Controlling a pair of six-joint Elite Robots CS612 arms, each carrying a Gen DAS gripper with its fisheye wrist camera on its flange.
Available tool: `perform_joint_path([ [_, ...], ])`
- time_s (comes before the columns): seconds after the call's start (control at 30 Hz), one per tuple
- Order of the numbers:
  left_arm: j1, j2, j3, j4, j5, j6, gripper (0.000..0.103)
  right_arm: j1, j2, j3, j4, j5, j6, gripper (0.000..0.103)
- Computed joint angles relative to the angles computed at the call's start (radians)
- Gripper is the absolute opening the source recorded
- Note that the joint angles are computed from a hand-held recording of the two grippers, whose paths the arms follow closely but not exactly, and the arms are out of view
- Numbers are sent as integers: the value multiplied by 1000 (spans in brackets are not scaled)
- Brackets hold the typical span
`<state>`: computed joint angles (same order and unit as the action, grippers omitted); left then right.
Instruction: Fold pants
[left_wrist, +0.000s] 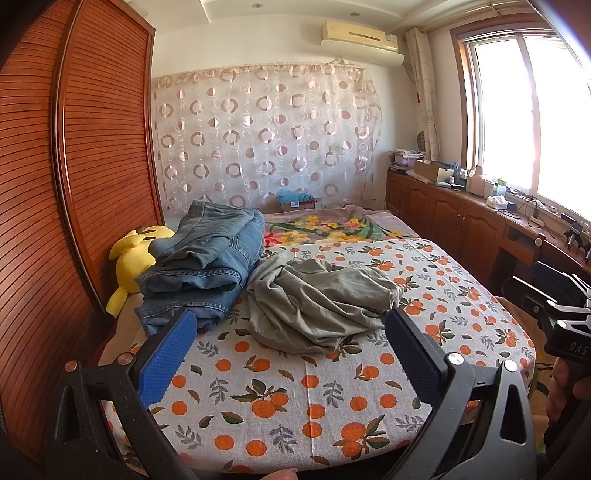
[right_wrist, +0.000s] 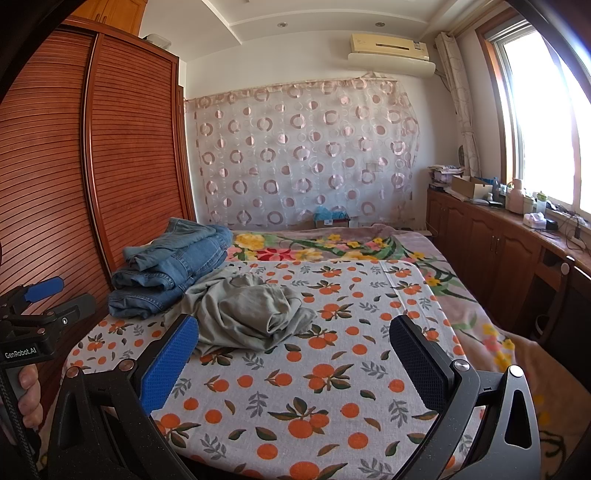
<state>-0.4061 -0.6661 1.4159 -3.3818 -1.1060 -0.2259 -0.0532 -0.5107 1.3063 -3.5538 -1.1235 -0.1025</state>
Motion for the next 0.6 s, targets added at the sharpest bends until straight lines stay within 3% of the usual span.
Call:
perform_joint_path([
  [0.4, -10, -8, -3, 29, 4, -12, 102, 1, 2, -5, 21, 4, -4, 103],
  [0.6, 7, 6, -15, 66, -38, -29, 102, -1, 11, -29, 86, 45, -25, 103],
])
